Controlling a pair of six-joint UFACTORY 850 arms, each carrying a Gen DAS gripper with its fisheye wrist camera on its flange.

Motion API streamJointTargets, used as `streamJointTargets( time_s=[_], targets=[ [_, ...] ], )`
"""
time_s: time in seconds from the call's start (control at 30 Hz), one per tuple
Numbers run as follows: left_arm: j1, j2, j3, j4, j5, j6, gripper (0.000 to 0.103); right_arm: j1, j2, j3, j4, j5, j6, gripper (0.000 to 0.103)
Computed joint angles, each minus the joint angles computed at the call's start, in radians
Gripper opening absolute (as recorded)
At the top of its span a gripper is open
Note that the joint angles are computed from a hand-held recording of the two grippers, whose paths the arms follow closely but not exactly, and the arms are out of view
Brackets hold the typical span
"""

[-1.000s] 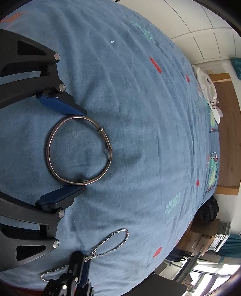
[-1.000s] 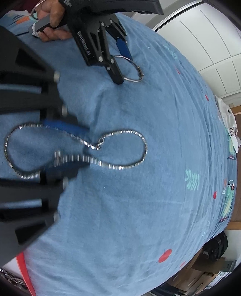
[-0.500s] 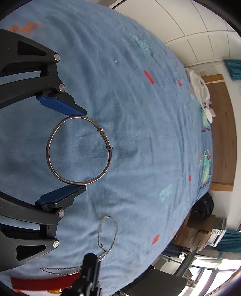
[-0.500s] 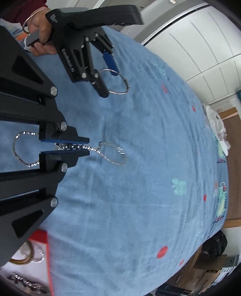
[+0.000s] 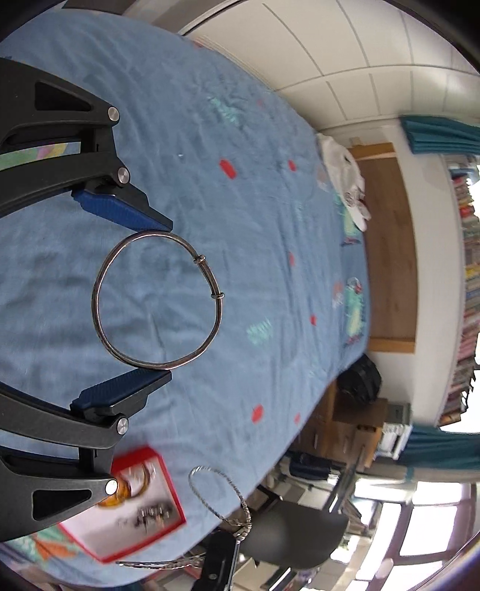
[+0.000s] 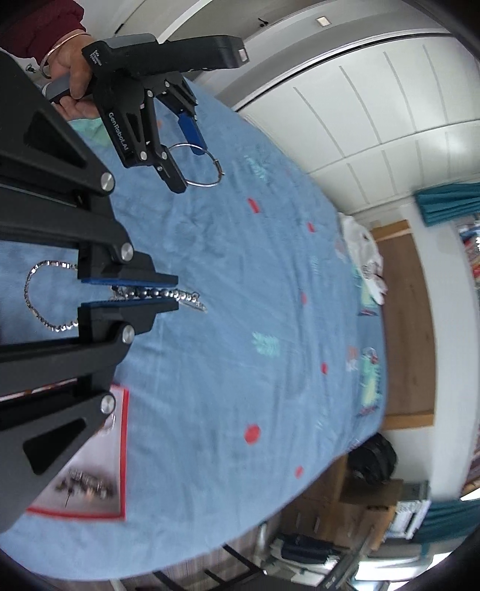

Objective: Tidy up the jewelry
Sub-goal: 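Carry the silver bangle and chain necklace into the red box and release both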

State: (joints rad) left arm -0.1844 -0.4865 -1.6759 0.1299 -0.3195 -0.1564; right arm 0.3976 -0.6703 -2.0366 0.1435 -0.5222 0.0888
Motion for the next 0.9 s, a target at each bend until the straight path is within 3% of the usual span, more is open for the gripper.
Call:
streamJointTargets(
  time_s=[0.23, 0.43, 0.7, 0.9],
  targets=[
    [-0.073, 0.098, 0.066, 0.014, 0.031, -0.021, 0.072, -0.030, 0.221, 0.246, -0.068, 0.097, 0.057, 0.005],
    [-0.154, 0.126, 0.094, 0.032, 0.040, -0.050, 0.072, -0.074, 0.333, 0.384, -0.056, 0.129, 0.040, 0.006],
    [-0.249, 0.062, 0.054, 0.033, 0.010, -0.063, 0.072, -0.140, 0.413, 0.526, 0.019, 0.168, -0.019, 0.006],
    [-0.282, 0.004, 0.010, 0.041, -0.017, -0.084, 0.072, -0.198, 0.415, 0.583, 0.199, 0.189, -0.180, 0.006]
  ],
)
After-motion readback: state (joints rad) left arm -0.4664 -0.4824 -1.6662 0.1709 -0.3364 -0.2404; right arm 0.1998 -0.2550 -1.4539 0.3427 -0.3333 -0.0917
